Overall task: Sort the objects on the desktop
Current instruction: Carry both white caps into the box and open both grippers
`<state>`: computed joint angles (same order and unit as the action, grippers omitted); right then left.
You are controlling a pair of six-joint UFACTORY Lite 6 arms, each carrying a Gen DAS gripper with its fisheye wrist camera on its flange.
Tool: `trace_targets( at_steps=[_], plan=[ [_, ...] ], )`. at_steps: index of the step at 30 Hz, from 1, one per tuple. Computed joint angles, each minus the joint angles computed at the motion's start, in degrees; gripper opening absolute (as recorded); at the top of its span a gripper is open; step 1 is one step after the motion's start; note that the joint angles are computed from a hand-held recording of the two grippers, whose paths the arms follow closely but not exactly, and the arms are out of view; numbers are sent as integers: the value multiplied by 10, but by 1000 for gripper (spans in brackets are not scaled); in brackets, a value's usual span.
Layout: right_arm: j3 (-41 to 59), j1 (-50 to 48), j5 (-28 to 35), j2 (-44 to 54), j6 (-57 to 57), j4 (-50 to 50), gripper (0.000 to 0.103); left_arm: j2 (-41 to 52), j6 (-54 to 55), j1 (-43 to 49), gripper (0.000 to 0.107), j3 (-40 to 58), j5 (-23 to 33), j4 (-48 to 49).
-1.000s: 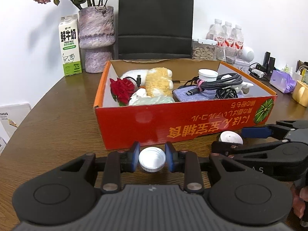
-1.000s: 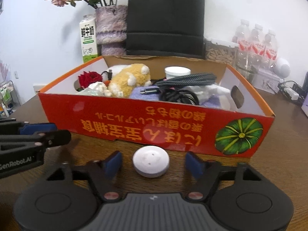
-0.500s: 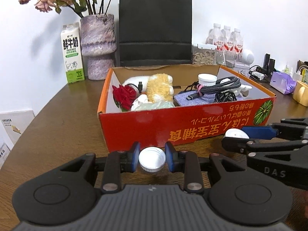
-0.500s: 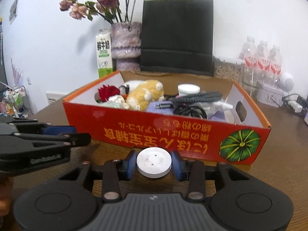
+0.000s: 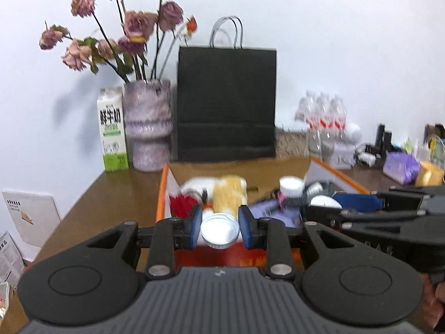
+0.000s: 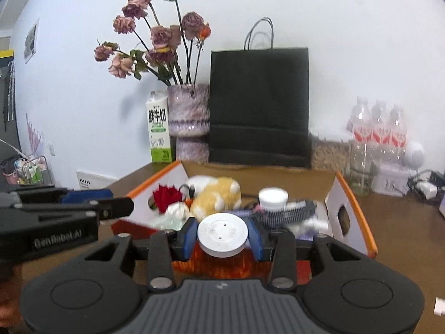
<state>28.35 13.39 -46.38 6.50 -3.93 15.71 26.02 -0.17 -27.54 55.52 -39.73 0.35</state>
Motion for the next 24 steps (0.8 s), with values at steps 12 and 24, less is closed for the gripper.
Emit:
trace_targets(
  at_steps=[12,24],
  plan=[
    [175,-34,37,118,-31,-1,38,135,49,-4,29,226,84,-89],
    [272,-71,63,223,-28,-37,38,267,130,-8,29,400,158,-151]
  ],
)
